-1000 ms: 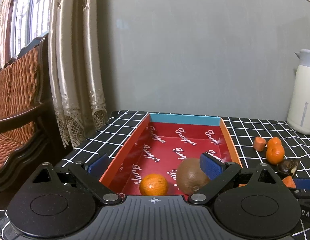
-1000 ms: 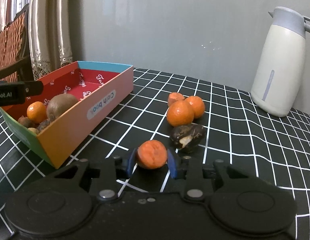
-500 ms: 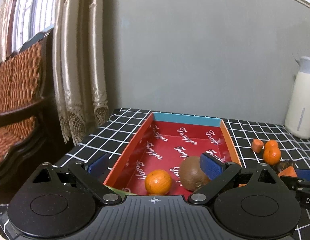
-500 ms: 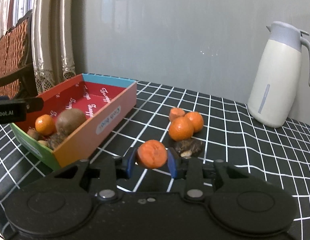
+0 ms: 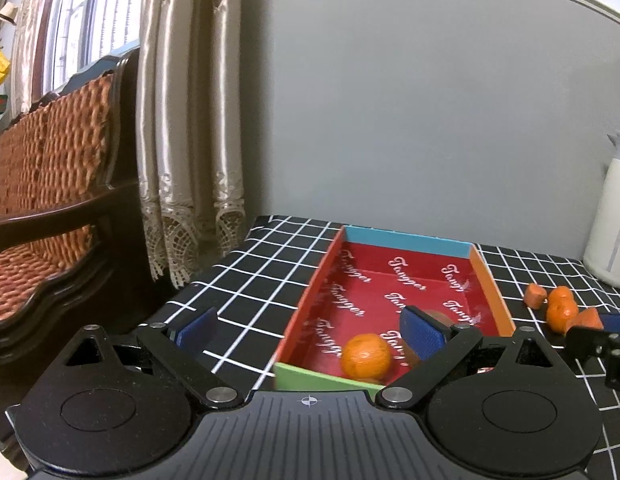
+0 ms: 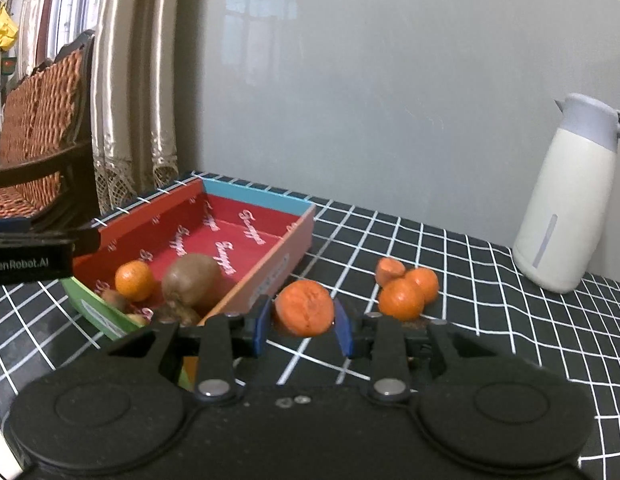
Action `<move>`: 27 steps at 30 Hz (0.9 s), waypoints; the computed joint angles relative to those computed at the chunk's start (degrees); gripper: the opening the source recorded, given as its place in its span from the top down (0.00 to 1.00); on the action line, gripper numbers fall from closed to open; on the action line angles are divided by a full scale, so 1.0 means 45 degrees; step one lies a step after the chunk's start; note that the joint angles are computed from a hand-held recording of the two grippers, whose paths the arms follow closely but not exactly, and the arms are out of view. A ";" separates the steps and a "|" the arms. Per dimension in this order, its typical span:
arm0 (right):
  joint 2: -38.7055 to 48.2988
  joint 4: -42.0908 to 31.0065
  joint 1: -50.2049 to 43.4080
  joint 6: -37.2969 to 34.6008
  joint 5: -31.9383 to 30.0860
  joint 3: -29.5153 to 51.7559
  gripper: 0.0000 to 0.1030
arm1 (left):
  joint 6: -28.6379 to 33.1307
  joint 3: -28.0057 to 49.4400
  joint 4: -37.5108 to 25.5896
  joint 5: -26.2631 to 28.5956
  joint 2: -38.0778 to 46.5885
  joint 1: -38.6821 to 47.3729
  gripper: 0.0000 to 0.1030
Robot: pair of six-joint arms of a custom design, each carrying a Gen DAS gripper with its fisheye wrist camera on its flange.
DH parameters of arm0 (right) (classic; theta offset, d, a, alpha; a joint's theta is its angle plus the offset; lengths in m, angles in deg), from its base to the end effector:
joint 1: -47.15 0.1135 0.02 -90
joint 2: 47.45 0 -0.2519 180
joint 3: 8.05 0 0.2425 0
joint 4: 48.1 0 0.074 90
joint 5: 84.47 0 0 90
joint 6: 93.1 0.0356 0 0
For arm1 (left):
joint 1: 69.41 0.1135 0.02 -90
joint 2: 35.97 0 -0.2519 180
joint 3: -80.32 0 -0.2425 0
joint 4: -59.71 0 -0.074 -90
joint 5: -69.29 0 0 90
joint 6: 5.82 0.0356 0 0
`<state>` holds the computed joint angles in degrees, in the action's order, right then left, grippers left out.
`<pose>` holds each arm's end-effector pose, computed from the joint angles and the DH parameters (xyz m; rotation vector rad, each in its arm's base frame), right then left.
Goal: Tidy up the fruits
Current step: 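Carry the carrot piece with the right tool into the red box and release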
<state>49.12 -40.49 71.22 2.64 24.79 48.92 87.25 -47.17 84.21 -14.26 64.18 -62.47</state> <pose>0.3033 0.1226 0.1522 -0.1385 2.0903 -0.0445 0.3264 0.0357 0.1393 0.0067 1.9720 0.0029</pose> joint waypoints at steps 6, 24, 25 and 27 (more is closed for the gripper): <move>0.0512 0.0640 0.0704 -0.0105 0.0215 0.0415 0.69 | 0.0306 0.0097 -0.0066 0.0392 0.0142 0.0745 0.06; 0.4384 0.0493 0.2238 -0.0194 -0.0027 0.4651 0.69 | 0.1319 0.0779 -0.0200 0.1585 0.0968 0.3070 0.06; 0.4532 0.0491 0.2250 -0.0172 -0.0053 0.4829 0.69 | 0.1359 0.0865 -0.0270 0.1640 0.1024 0.3187 0.06; 0.4932 0.0454 0.2294 -0.0087 -0.0127 0.5324 0.69 | 0.1387 0.1013 -0.0334 0.1716 0.1129 0.3415 0.06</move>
